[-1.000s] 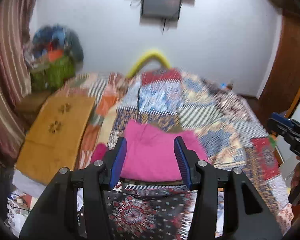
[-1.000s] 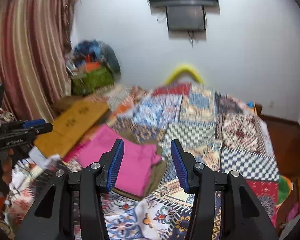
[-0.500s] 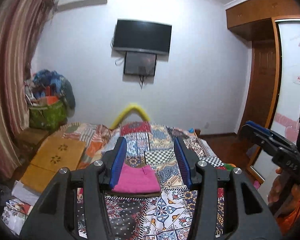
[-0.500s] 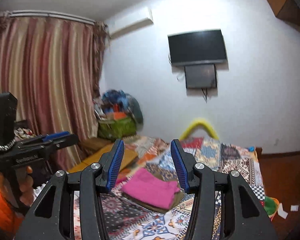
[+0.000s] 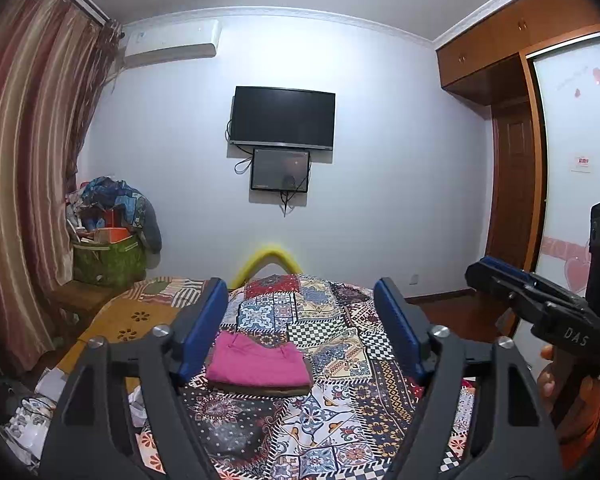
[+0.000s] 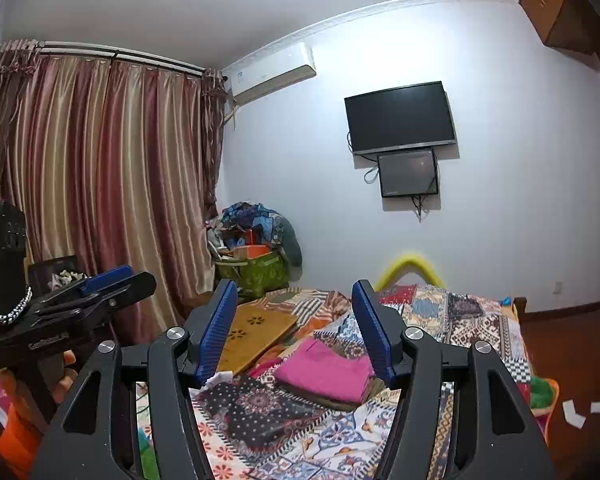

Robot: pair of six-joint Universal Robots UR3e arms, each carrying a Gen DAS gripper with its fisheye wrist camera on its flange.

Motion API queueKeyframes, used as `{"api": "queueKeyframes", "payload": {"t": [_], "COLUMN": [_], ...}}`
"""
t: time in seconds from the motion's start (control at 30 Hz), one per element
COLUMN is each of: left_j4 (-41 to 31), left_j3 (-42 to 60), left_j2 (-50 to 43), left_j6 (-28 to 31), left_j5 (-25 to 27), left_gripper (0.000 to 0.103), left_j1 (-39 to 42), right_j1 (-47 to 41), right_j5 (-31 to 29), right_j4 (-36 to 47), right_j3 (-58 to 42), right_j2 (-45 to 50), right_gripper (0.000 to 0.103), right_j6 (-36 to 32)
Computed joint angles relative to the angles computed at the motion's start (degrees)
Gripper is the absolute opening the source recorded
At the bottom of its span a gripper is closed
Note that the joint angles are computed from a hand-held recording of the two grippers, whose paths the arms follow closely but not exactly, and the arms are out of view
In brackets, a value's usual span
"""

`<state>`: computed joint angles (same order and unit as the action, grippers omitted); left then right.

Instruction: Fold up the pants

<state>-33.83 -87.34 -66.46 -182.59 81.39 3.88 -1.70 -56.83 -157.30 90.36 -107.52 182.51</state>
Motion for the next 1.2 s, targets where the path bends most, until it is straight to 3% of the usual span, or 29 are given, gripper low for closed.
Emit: {"api": "queueKeyframes", "payload": {"t": [0.13,0.2,0.33,0.4,1.2], "left_j4": [1.56,2.70,3.67,4.15,6.10], "left_j3": [-1.36,-2.45,-4.06,-4.90,-7.52], "left_j2": [0.16,0.18,0.59,0.96,0.47], "left_j6": [-0.13,-0.12,-0.28,-0.55,-0.76], "left_j5": [5.19,6.86,9.79,9.48,9.49], "left_gripper": [0.092,0.097,0.101,0.102,0.103], "left_j1": [-4.58,-6.14,-8.72,-8.24,-8.37], "right_j1": [1.75,1.55,2.11,3.30,4.65], "right_j5": [-3.23,-3.79,-5.90,-8.63,-12.23], "right_j4": [-0.15,-1.08,-1.60,-3.11,-2.03], "right_j3": [0.57,2.17,2.63,3.21,5.93], "right_j2": [-0.67,-1.94,-2.19,-2.17,-4.67], "right_gripper": [0.075,0.088,0.094,0.103,0.103], "right_j6": [0.37,1.50,2.27,2.65,0.21]}}
